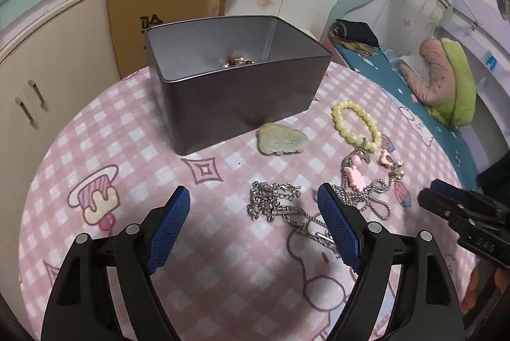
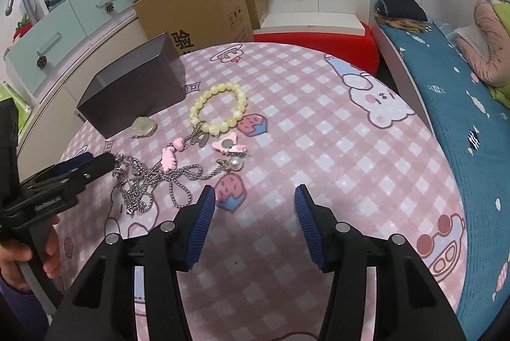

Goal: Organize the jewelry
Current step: 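Lower the left tool onto the silver chains and close it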

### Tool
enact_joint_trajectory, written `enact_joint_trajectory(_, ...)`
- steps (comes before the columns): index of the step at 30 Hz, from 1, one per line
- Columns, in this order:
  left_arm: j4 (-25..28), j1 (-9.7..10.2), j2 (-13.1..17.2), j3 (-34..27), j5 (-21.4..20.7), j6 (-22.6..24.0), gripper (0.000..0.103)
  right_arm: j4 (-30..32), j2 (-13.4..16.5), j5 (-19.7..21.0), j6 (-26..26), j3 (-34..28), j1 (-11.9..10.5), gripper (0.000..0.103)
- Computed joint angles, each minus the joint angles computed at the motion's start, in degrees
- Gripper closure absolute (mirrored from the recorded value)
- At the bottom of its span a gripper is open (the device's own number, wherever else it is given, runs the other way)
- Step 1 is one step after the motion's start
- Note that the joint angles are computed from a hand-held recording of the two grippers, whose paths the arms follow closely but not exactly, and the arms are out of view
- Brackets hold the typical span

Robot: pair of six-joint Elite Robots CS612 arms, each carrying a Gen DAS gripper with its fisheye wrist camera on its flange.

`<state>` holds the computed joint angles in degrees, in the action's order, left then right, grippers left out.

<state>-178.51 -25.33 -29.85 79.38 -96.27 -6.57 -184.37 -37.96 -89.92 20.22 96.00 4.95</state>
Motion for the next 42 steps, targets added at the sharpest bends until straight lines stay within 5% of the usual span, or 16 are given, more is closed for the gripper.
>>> enact_joint_trajectory(6, -1.4, -0.51, 0.4, 0.1, 3.4, -1.8, 0.025, 1.0, 0.1, 0.5, 0.0, -0.1, 0.0, 0.052)
enact_joint_trajectory(9, -1.3, -0.46, 0.4, 0.1, 3.3, -0.7, 0.04, 1.1, 0.2, 0.6, 0.0, -0.2, 0.0, 0.052)
enact_joint_trajectory(12, -0.9, -0.25, 0.6, -0.6, 2.5, -1.2, 0.042, 1.1, 0.2, 0.7, -0.2, -0.1, 0.0, 0.052)
enact_joint_trajectory(16, -0.3, -0.65, 0.5, -0.5, 4.5, 1.8, 0.08, 1.3, 0.2, 0.7, -0.2, -0.2, 0.1, 0.052)
enact_joint_trajectory(18, -0.1, -0.68, 0.4, -0.5, 4.9, 3.0, 0.086, 1.4, 0.2, 0.8, -0.2, -0.3, 0.1, 0.052)
enact_joint_trajectory(25, -0.5, 1.84, 0.3, -1.0, -4.5, -1.4, 0.087, 1.7, 0.1, 1.0, -1.1, -0.2, 0.2, 0.052)
enact_joint_trajectory(34, -6.4, 3.53, -2.3, 1.8, -8.0, -1.6, 0.087, 1.5, 0.5, 0.2, -1.8, -0.5, 0.6, 0.051)
enact_joint_trajectory(42, -5.3, 3.67, -2.9, 2.5, -9.7, -1.0, 0.087, 1.4, 1.6, -1.5, -3.1, -2.6, 1.2, 0.051)
